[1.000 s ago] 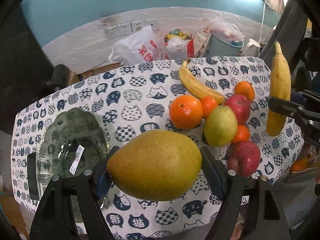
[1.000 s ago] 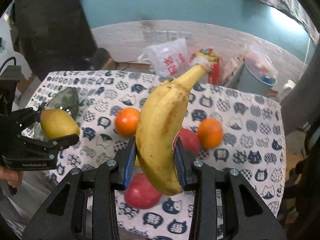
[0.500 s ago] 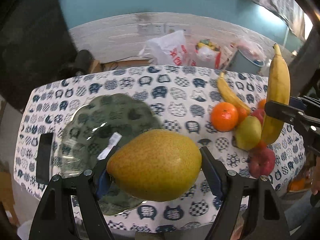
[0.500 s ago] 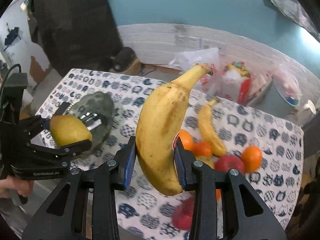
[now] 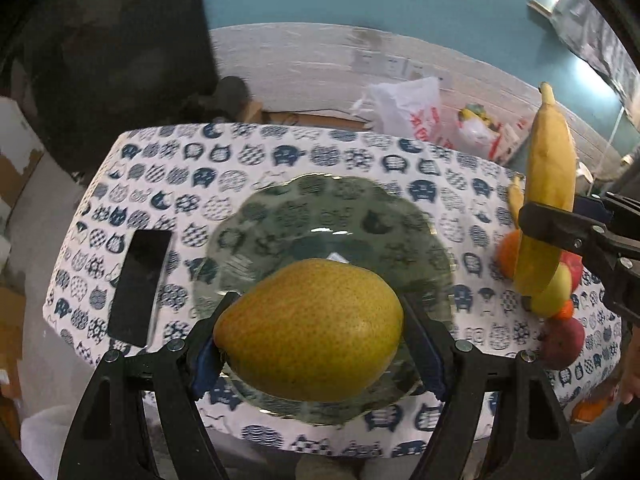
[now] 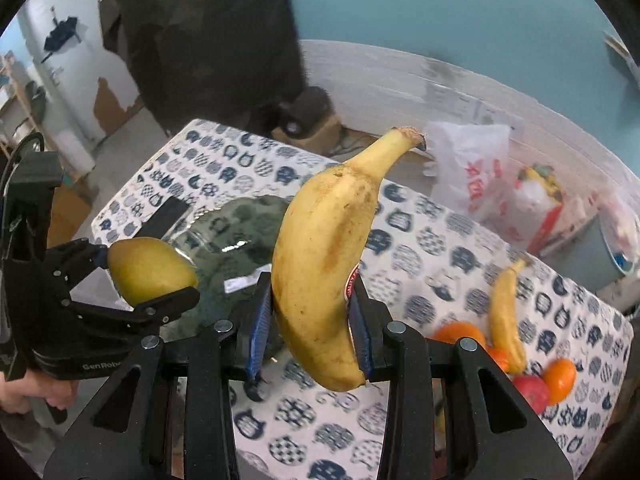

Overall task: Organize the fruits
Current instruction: 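Carry the yellow pear with the left tool while the right tool carries the banana to the glass plate, then lower the banana onto the plate and open the right tool while the left tool releases the pear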

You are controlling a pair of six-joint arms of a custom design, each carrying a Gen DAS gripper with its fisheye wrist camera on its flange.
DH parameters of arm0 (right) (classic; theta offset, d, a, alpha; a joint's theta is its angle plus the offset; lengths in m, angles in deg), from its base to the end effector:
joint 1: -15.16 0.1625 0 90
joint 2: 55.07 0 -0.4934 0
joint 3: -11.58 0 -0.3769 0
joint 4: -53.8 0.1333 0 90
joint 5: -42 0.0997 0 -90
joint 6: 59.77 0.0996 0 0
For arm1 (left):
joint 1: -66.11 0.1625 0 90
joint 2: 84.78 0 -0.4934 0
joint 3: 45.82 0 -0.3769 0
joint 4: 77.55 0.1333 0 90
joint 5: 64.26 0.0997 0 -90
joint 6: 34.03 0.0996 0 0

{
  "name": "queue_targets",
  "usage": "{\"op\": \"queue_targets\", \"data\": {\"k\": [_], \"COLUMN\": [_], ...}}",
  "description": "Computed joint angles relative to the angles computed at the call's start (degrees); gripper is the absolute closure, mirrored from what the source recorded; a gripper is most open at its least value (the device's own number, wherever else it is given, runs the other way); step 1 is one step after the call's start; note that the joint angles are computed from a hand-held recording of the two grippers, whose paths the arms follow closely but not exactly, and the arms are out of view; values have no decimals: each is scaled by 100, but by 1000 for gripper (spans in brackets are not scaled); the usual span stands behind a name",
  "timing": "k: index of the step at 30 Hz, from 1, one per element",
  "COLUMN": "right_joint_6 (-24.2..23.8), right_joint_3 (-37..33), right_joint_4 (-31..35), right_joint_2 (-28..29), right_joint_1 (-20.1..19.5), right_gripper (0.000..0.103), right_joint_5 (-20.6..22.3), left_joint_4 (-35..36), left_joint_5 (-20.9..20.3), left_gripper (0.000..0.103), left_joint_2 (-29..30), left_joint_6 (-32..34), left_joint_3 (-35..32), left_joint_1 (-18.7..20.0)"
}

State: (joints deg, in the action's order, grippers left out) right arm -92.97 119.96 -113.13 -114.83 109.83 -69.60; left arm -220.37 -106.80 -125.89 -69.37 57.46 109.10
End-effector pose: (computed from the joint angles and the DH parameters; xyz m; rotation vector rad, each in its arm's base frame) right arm 0.1476 -0.6194 0.2717 0.7290 -2.5126 0.5159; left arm -0.3237 -0.5843 0.0710 0.3246 2.3414 -0.5383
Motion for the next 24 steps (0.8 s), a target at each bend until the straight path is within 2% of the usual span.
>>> {"op": "queue_targets", "data": {"k": [18, 24], "right_joint_6": [-41, 161], "right_joint_3": [-559, -763], "right_joint_4": [498, 1030], "right_joint_2": [1165, 1461], "right_joint_1": [430, 401], "right_gripper": [69, 69], "right_joint_5": [-486, -594], "left_joint_4": [81, 64], "left_joint_5": [304, 278], "left_gripper": [23, 23], "left_joint_2": [-495, -622], "left_joint_6": [-407, -495], "left_joint_3": [506, 633], "left_joint_1": [373, 443]}}
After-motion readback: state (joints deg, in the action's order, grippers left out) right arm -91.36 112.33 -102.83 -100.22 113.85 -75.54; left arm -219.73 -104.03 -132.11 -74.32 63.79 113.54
